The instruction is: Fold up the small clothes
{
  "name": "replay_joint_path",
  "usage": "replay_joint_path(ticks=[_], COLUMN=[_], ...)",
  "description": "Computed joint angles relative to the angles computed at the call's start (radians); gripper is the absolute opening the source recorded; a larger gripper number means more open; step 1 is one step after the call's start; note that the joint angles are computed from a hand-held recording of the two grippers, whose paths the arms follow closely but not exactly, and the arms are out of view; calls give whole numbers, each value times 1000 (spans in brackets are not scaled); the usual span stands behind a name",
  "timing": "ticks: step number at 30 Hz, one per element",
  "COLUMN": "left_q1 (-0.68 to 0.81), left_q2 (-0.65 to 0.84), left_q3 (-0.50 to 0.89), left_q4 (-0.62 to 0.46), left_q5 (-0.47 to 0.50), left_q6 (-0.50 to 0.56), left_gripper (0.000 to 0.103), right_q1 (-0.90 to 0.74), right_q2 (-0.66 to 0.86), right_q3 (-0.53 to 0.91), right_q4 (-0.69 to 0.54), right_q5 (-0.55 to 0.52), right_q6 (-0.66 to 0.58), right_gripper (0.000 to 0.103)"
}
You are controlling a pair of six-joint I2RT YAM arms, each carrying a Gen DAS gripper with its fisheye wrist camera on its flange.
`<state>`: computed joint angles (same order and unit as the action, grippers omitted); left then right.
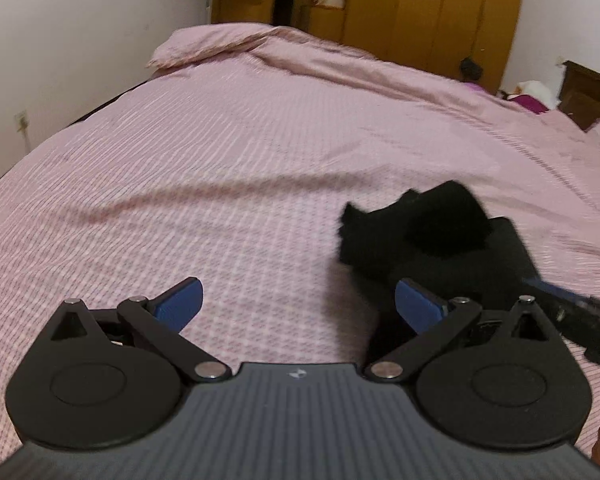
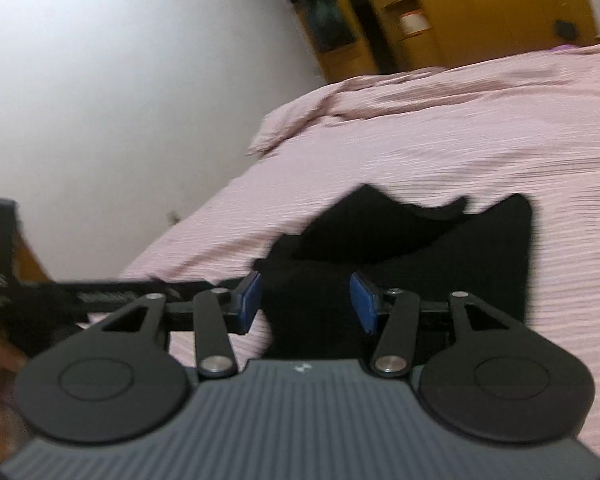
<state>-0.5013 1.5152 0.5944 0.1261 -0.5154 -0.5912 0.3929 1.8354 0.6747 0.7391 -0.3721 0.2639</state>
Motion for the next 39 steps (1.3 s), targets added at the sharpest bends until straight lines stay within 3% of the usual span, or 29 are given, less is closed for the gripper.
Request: replay_joint_path(ticks=[8, 16, 25, 26, 27, 28, 30, 31, 34, 39], left_q1=[-35, -58, 4, 10, 17, 23, 35, 44, 85, 124], left_q2=[171, 292, 519, 544, 561, 580, 604, 607, 620, 628], left_q3=[233, 388, 540, 549, 550, 558, 567, 563, 560, 540], left_q4=[-28, -16, 10, 26, 51, 66, 87, 102, 111, 90], left_q5=[-20, -28, 98, 115, 127, 136, 122, 112, 109, 112], left_q6=[119, 242, 354, 361, 368, 369, 319, 275, 148, 62], left_gripper=[103, 103, 102, 99, 82, 55, 32, 26, 26, 28], right_q1=[-86, -141, -167, -171, -174, -177, -179, -179, -176, -161], right_q2=[39, 108, 147, 150, 155, 160, 175, 182, 196, 213], right_q3=[-63, -49, -49, -48, -46, -44, -34, -31, -21, -4], right_q4=[79, 123, 172, 174, 178, 181, 185, 188, 194, 183], right_q5=[121, 103, 73, 70, 67, 65, 64, 65, 62, 65], right_q6=[44, 91, 116, 118, 121, 124, 130, 132, 130, 119], right_gripper=[52, 53, 53, 53, 53, 53, 53, 53, 53, 53])
